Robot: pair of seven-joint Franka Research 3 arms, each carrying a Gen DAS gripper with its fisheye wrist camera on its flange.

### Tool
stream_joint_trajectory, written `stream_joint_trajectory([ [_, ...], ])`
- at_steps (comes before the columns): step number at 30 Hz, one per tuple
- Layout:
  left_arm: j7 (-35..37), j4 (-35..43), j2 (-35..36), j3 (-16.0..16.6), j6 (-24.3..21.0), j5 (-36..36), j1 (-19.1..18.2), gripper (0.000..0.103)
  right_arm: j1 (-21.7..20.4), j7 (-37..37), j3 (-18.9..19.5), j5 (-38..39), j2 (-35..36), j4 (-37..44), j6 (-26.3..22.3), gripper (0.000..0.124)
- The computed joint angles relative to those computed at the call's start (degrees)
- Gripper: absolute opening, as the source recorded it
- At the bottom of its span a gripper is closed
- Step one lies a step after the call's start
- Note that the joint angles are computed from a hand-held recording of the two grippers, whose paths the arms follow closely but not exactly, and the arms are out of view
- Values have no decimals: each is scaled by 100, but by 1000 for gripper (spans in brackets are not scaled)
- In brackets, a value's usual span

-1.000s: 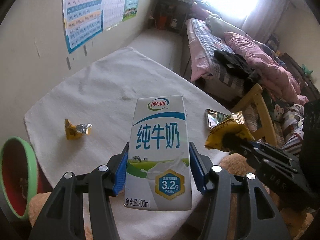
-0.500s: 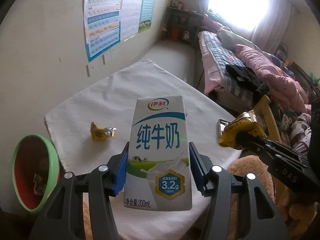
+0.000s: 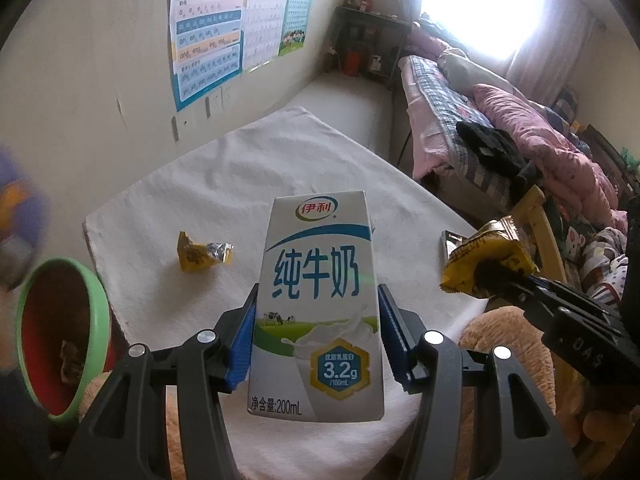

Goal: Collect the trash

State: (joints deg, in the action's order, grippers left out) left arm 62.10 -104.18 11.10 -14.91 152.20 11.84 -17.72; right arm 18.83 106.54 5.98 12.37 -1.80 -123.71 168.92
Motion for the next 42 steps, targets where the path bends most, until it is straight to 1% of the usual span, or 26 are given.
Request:
stream_joint_trajectory([
  [5,23,65,84,4,-55,-11,8,52,17,-68,-5,108,46,31,-53,9],
  [15,300,344,387,-53,-155,-146,10,52,-29,162,-48,-42,132,76,-164,9],
  [21,347,468,503,-15,-207,-69,-38,52,-21,276,-54,-229,205,161,-202,9],
  [31,78,417,424,101,-190,180,-45,52,27,-97,-51,61,388,388,-238,9],
  [42,-281,92,141,206,10,399,89,52,171,-308,-8,25,642,804,-391,9],
])
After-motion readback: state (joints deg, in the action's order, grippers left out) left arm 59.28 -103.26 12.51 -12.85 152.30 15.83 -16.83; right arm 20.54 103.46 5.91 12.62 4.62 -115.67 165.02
